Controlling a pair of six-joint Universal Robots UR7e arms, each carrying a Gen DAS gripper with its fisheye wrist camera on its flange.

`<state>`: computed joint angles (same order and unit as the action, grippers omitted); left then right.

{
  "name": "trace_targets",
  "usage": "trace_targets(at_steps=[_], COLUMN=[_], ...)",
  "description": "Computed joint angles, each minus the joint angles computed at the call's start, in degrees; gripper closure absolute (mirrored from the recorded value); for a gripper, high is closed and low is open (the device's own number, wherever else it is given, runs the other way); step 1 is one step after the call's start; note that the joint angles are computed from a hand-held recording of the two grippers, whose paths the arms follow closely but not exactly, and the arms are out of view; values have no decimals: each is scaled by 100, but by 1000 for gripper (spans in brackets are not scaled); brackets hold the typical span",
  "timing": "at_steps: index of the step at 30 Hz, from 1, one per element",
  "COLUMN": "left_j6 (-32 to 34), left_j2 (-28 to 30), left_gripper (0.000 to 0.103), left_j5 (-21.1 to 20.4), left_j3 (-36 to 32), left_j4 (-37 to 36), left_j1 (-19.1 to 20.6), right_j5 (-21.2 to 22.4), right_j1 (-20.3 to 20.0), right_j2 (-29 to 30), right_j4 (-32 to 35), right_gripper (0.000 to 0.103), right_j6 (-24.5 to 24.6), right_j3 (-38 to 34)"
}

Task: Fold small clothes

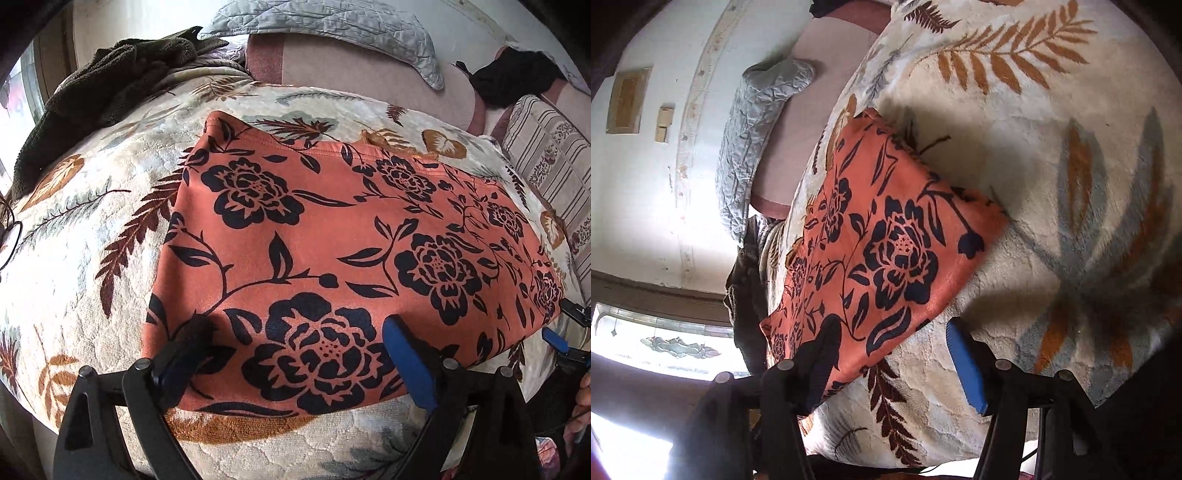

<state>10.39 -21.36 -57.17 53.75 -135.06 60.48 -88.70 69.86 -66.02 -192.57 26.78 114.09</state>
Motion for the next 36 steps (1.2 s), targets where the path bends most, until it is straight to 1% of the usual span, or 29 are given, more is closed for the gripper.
trace_targets(at_steps=[2, 5, 7, 10, 15, 17, 19, 23, 25, 27, 29, 30, 32, 36], left_j6=[48, 122, 184, 259, 375, 388, 394, 426, 434, 445, 463, 478, 493, 536], left_j2=[-12, 18, 64, 130, 179, 185, 191, 222, 212, 208, 215, 218, 210, 188], left_gripper=[9, 9, 7, 1, 0, 0, 0, 0, 0, 0, 0, 0, 0, 0], left_j5=[51, 185, 297, 431, 609, 609, 614, 682, 702, 711, 717, 717, 713, 697], left_j3=[43, 75, 88, 68, 105, 99, 93, 112, 150, 168, 172, 175, 192, 225], left_j4=[-40, -111, -175, -201, -326, -328, -346, -452, -506, -545, -578, -598, -624, -666], left_j1=[-8, -29, -52, -74, -106, -103, -101, -116, -118, -118, -120, -121, -122, -120], right_j5=[-49, 161, 277, 358, 466, 479, 405, 399, 393, 317, 210, 220, 301, 213], right_j1=[-23, -156, -210, -241, -297, -305, -273, -265, -264, -253, -250, -272, -315, -289], right_j2=[74, 180, 212, 294, 419, 476, 529, 604, 608, 600, 598, 608, 611, 620], right_j4=[33, -209, -373, -647, -938, -1053, -1063, -1145, -1164, -1120, -999, -1006, -1086, -1123], right_gripper=[40, 39, 38, 38, 38, 36, 37, 37, 39, 47, 67, 68, 68, 67], right_j6=[69, 297, 385, 476, 608, 637, 617, 622, 616, 558, 527, 585, 689, 698], right_j3=[-98, -122, -115, -122, -221, -286, -369, -449, -448, -448, -470, -463, -431, -427])
